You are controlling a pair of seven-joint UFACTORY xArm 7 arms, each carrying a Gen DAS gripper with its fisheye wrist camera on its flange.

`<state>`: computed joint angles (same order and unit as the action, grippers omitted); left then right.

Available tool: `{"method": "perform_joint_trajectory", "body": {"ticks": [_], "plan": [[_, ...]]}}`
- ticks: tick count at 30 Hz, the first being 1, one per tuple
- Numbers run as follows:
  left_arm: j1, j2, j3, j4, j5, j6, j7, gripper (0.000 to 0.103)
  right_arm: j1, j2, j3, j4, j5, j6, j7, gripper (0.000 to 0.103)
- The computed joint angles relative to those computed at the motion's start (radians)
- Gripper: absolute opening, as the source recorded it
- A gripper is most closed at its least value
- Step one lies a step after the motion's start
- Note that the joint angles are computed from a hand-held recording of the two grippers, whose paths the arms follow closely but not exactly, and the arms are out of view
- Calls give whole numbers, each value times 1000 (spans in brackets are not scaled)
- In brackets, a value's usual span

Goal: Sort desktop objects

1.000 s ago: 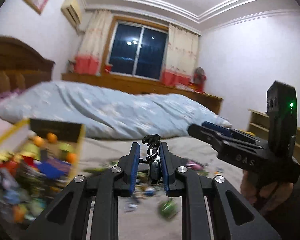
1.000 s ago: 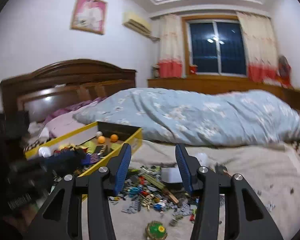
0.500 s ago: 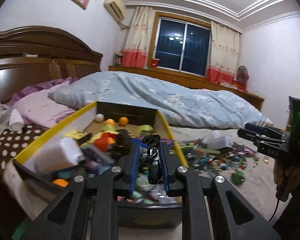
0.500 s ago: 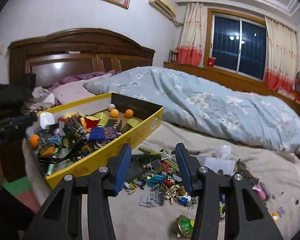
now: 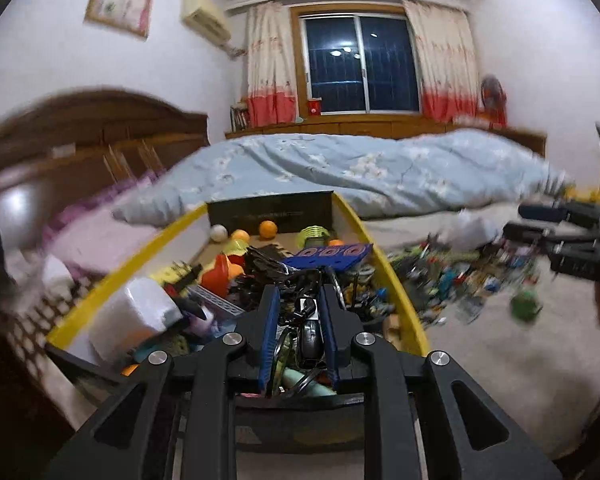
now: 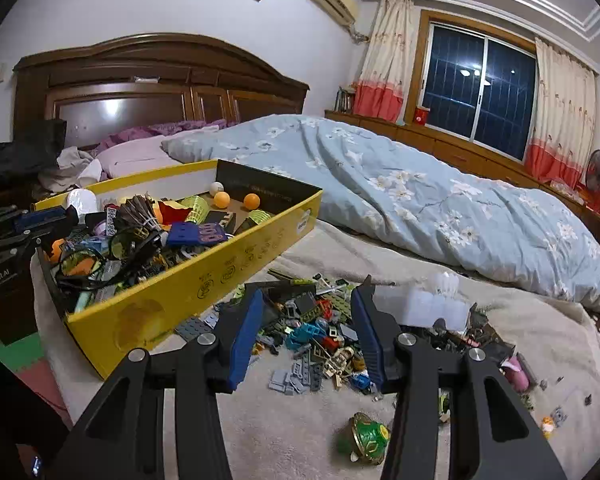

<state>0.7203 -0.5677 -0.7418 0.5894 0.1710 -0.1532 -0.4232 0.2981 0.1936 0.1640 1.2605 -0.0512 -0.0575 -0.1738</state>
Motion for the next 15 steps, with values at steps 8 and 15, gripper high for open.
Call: {"method": "perform_joint_trajectory", "body": {"ticks": [8,15], "plan": [[34,-2,-48,-28,21,-49,28,22,189,86,-270,89,-267,219,305,53],[196,-143,-208,-142,-115,-277,113,22,43,52,-137,93,-176,400,327,56]]}}
